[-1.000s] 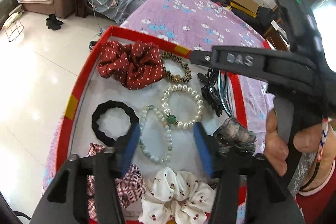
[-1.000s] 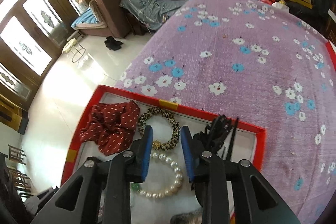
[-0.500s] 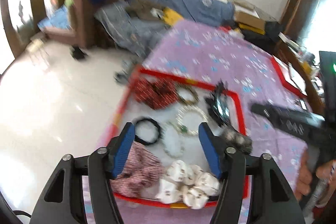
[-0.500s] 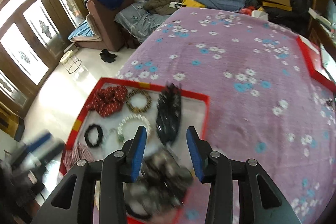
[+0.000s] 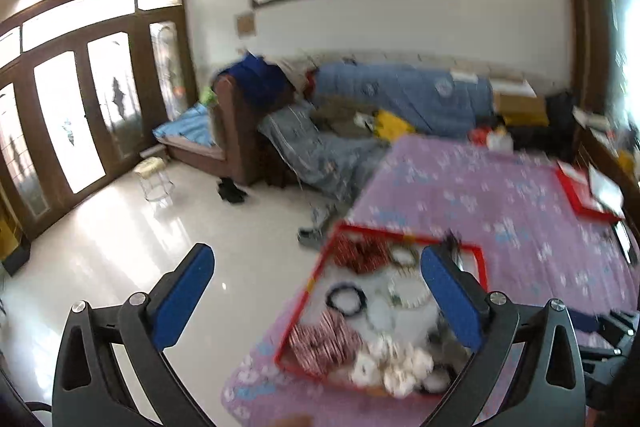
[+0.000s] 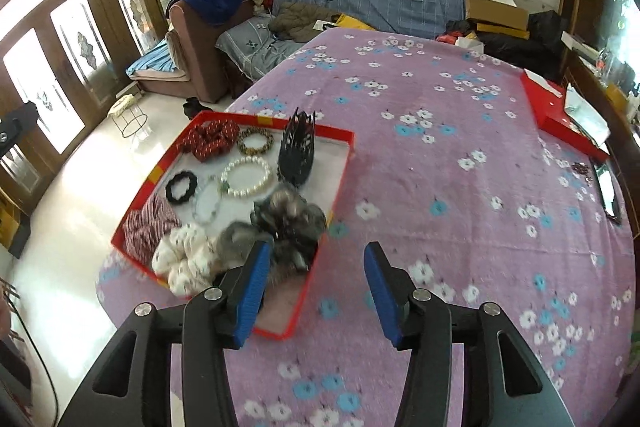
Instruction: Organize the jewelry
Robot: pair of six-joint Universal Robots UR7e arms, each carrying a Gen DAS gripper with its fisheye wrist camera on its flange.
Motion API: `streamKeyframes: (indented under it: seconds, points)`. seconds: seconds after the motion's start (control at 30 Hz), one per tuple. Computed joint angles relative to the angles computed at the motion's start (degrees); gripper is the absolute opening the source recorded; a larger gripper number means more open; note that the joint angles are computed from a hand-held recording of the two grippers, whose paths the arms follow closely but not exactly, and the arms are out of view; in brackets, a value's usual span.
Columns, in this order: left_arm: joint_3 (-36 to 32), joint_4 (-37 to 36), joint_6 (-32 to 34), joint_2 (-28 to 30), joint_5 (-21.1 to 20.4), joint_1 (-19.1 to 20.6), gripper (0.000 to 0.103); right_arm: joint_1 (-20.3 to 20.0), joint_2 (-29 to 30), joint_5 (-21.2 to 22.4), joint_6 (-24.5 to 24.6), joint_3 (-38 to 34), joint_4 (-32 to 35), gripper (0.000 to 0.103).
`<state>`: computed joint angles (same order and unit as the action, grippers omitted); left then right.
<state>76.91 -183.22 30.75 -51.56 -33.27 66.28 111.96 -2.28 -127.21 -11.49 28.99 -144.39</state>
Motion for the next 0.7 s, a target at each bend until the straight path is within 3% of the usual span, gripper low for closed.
streamKeyframes:
  seconds: [0.13, 0.33, 0.6, 0.7]
  points:
    - [3.22, 3.80, -4.00, -1.16, 2.20, -0.70, 0.103, 0.18, -4.72, -0.39, 0.39, 10.24, -4.61, 0.057]
    - [8.62, 14.72, -14.64, -3.90, 3.78, -0.85, 0.103, 0.44, -7.62, -2.13, 0.49, 16.63, -7.76, 0.061]
    - [10.17, 27.69, -24.89, -4.57, 4.34, 0.47, 0.103, -0.27, -7.63, -3.23, 3.93, 17.10, -2.66, 0.062]
    - [9.97, 28.88, -25.46, -4.30, 4.35, 0.91, 0.103, -0.30, -6.92, -3.52, 4.45, 16.06, -0.83, 0.062]
